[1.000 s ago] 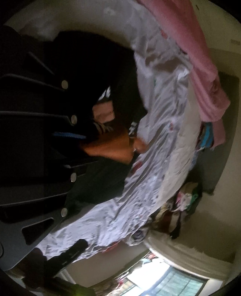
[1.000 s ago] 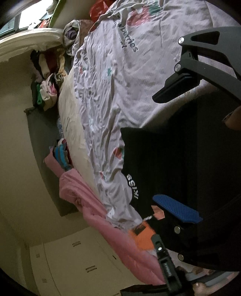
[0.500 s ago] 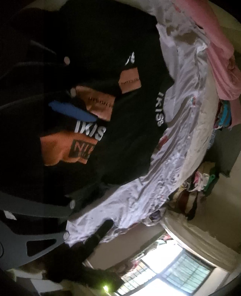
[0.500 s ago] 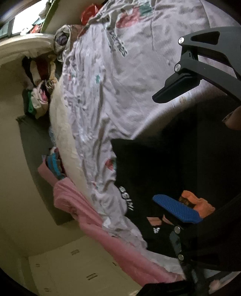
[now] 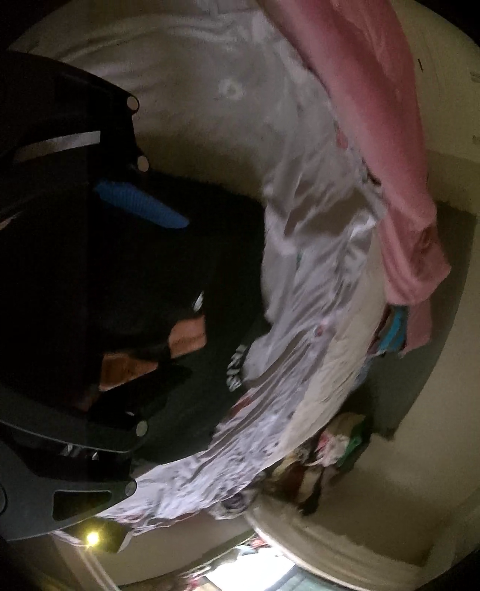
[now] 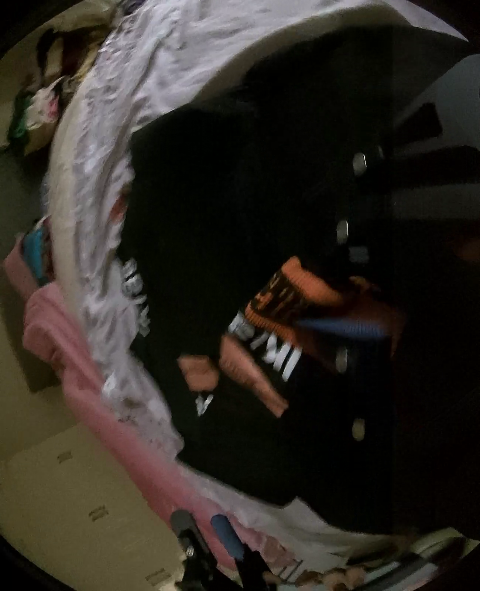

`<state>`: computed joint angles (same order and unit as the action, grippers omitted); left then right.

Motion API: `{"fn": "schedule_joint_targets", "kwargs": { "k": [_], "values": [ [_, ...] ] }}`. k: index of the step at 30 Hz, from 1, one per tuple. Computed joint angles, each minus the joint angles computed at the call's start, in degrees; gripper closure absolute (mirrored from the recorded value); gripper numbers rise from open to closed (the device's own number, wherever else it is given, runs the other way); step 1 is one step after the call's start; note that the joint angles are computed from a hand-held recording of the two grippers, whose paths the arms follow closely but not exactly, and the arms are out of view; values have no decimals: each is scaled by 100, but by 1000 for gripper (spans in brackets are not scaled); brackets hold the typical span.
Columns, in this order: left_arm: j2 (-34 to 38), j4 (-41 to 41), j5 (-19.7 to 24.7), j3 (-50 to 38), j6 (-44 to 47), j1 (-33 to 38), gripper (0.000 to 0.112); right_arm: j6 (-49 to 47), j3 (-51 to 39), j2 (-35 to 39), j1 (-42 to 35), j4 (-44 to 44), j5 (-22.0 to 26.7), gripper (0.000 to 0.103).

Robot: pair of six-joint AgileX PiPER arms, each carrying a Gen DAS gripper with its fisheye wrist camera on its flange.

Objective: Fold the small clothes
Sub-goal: 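Grasp the folded sleeve's orange cuff with the right gripper and lift it, then lay the cuff flat on the shirt back and open the right gripper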

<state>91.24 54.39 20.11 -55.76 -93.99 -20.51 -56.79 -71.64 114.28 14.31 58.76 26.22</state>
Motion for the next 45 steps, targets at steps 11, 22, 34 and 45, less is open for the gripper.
{"fn": "schedule_joint_targets", "kwargs": {
  "k": [11,22,34,45],
  "values": [
    [-718,-254,-164,611,44,782,38,-1151,-1012,-633,239,-125,-48,92],
    [295,-981,511,-729,1306,306,38,-15,-1782,178,-181,-1524,-427,92],
    [1619,-1303,840,-1872,2030,-131,38,146,-1144,327,-248,-1709,-989,91],
    [1750,-1134,651,-1727,1866,-138,38,2159,-1128,367,-125,-3697,-1424,80]
  ]
}}
